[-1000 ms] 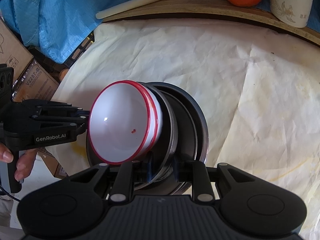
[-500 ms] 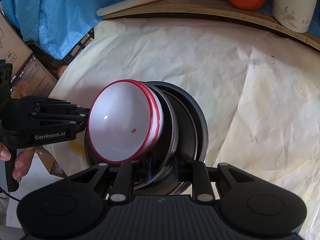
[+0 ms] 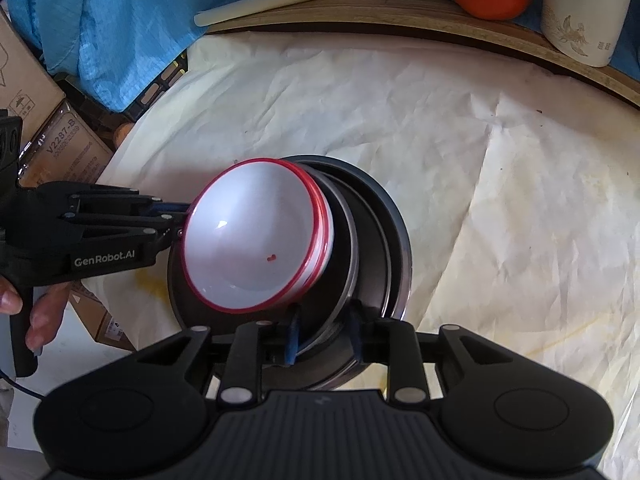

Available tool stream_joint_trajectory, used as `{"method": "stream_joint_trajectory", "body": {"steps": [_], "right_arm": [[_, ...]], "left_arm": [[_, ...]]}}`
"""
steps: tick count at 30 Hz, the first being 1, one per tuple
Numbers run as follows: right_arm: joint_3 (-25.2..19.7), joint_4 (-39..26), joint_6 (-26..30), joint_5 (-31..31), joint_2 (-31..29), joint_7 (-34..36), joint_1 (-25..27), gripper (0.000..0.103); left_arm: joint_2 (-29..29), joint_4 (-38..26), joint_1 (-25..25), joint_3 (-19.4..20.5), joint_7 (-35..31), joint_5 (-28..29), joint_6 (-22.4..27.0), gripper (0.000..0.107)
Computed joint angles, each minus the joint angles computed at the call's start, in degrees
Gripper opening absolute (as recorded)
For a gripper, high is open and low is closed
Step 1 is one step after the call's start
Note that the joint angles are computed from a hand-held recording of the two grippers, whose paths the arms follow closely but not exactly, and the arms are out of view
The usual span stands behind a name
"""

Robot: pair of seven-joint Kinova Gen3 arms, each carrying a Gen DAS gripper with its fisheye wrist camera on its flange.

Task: Organize plates and bowls
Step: 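Lower the steel bowl onto the plate stack and open both grippers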

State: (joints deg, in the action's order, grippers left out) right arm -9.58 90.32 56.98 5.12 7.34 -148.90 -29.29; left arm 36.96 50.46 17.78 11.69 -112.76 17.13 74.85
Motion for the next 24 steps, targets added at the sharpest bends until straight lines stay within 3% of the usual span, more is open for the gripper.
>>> {"method": "stream_joint_trajectory", "body": {"steps": [8, 10, 12, 24], "right_arm": [[-0.2, 0.7, -0.7, -0.4, -0.6, 0.5, 0.2, 0.039], [-0.3, 1.3, -1.6, -0.8, -1.1, 0.7, 0.3, 0.052], [-0.5, 1.7, -2.2, -0.6, -1.3, 0.6, 0.2, 0.057], [-1.0, 3.5, -5.1, 1.8, -2.6, -2.4, -0.6, 0.071]], "left_arm": [[-0.7, 0.9, 0.2, -0.1, 0.2, -0.2, -1.2, 0.013], [-1.1, 1.6, 0.1, -0.1, 0.1, -0.2, -2.0, 0.015], [-1.5, 2.3, 0.0, -0.1, -0.2, -0.2, -2.7, 0.016], [-3.7, 6.2, -0.7, 0.2, -1.1, 0.3, -6.1, 0.019]]}}
